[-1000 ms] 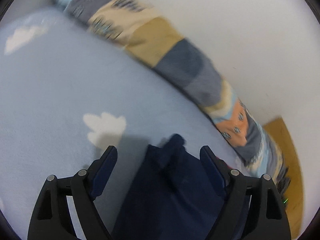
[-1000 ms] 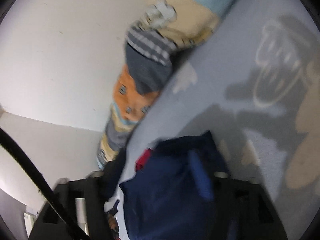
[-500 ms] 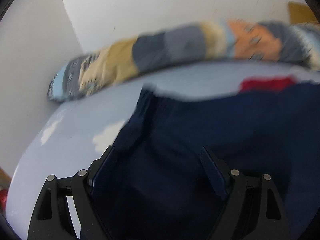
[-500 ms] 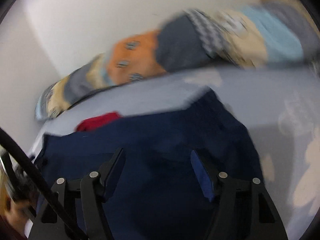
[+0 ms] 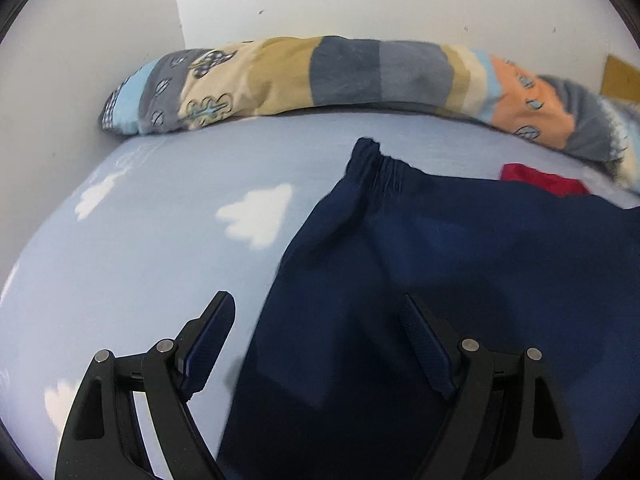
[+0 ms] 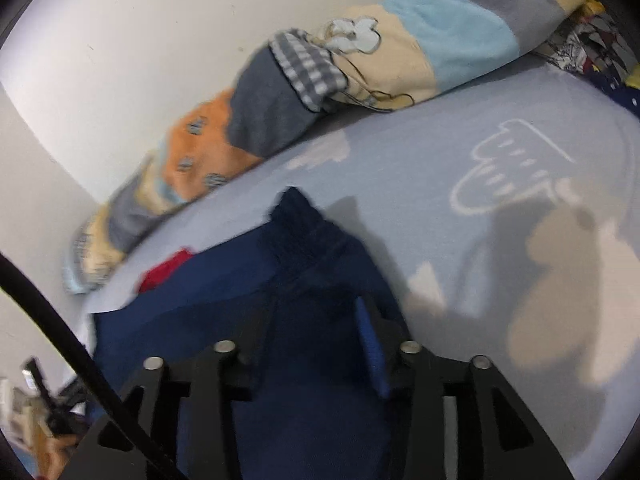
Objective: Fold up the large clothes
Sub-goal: 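Lay the folded hem onto the jacket and open both tools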
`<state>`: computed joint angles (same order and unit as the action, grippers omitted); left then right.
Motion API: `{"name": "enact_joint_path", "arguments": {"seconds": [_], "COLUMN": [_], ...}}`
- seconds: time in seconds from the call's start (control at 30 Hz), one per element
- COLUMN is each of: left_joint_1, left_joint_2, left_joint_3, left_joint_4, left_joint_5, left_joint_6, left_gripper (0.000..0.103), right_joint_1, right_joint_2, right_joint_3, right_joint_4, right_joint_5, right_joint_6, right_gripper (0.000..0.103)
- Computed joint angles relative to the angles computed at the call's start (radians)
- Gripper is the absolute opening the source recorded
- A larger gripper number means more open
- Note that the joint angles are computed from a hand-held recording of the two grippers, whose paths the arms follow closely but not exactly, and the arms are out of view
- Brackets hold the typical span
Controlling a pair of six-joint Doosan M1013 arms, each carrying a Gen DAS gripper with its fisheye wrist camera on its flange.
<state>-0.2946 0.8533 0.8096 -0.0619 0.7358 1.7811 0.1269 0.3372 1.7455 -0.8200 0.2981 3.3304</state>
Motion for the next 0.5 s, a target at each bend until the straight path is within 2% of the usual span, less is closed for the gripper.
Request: {"name": "enact_joint_path", "arguments": {"seconds": [0.1, 0.17, 0.27, 0.33, 0.37, 0.4, 0.5], "left_joint_1": [0.021, 0.028, 0.040, 0.063, 0.075, 0.084, 0.105], "left_joint_2": [-0.076, -0.111, -0.121, -0.120, -0.123, -0.134, -0.188], "left_joint_3": [0.133, 0.201, 0.235, 0.227, 0.222, 0.232, 0.297], "left_joint_4": [-0.058, -0.041, -0.031, -0.089, -0.113, -0.144, -0.253], "left_joint_5": [-0.042, -0.052, -0.002, 0.052, 0.086, 0.086, 0.047], "left_joint_6": [0.034, 0.022, 0.039, -0.003, -0.043, -0.042, 0.046], "left_gripper": [0.084, 0.084, 0.084, 0.086, 0.085, 0.085, 0.085], "right_joint_1": [0.032, 0.055, 0.094, 0.099, 0.101, 0.105, 0.121], "right_joint_2": [-0.040, -0.048, -0.053, -0.049, -0.043, -0.051, -0.101], "right_joint_3": [0.033, 0.027, 0.020, 0.022, 0.019, 0.027, 0.059], "right_joint_4": [-0.033, 0.122, 0.280, 0.470, 0.518, 0.513, 0.412], "right_joint_5": [-0.005, 0.010, 0.046, 0.072, 0.129, 0.188, 0.229], "right_joint_6": [0.054, -0.103, -0.265, -0.414, -0.436, -0.405, -0.276], "right_gripper": [0.050, 0.051, 0.051, 0.052, 0.051, 0.049, 0.052]}}
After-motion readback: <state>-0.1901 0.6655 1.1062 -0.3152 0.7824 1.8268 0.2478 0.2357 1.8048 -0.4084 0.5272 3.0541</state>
